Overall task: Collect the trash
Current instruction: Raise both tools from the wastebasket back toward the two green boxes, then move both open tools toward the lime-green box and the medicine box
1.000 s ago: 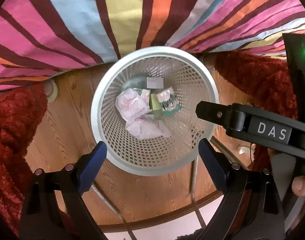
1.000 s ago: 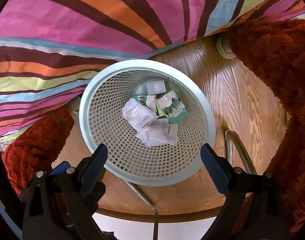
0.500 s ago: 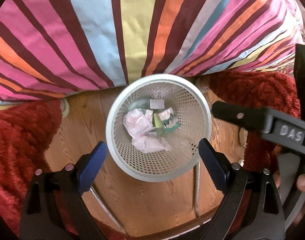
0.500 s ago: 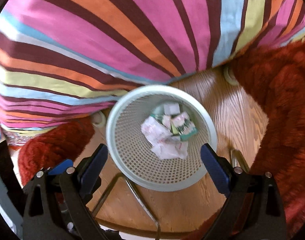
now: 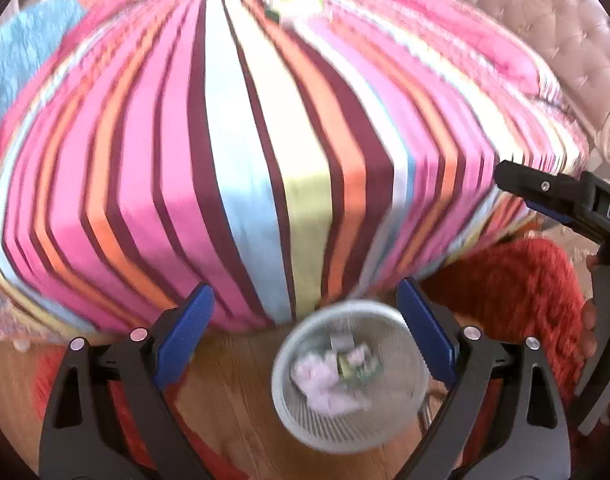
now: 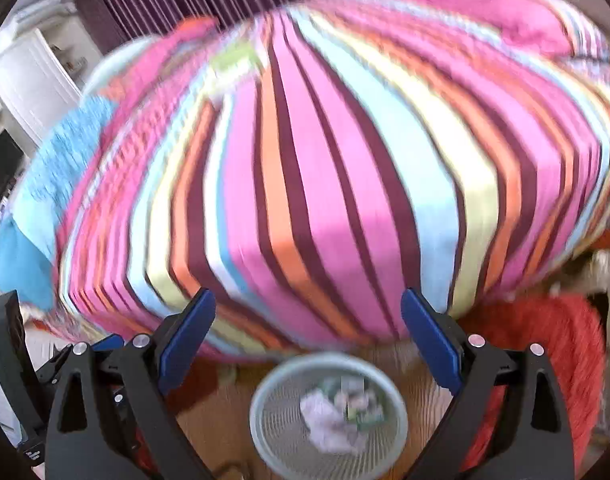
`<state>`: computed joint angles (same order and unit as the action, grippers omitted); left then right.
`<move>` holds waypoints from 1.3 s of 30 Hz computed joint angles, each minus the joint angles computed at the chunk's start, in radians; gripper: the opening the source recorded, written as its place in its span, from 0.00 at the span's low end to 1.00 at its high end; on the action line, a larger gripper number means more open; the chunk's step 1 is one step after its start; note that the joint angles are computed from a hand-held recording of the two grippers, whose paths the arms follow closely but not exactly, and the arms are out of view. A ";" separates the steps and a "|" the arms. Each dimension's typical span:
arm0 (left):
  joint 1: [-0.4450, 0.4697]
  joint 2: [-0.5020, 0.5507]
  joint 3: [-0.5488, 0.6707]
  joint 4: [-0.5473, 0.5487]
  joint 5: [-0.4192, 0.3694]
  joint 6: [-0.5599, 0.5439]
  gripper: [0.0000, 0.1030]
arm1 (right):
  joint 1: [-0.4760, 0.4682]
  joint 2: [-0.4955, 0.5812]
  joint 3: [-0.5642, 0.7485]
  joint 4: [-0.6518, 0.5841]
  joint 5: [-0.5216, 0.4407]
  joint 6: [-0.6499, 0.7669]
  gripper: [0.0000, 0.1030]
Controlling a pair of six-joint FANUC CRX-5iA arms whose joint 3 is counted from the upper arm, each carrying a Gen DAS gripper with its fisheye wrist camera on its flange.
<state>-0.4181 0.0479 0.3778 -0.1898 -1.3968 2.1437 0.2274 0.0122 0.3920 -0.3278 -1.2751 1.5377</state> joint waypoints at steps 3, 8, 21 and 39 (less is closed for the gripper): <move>0.024 0.014 0.045 -0.021 0.016 -0.021 0.88 | -0.005 0.020 0.036 -0.008 0.042 0.025 0.87; 0.055 0.040 0.097 -0.051 0.032 -0.055 0.88 | -0.013 0.080 0.113 -0.019 0.063 0.051 0.90; 0.173 0.179 0.259 0.028 0.099 -0.213 0.88 | -0.008 0.228 0.309 -0.042 0.035 0.028 0.92; 0.273 0.501 0.667 0.107 0.041 -0.467 0.88 | 0.024 0.558 0.784 -0.015 -0.120 0.057 0.92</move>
<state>-0.1454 0.5484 1.0443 -0.0829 -1.3554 1.6768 0.2515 0.5699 1.1755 -0.3432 -1.3950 1.5944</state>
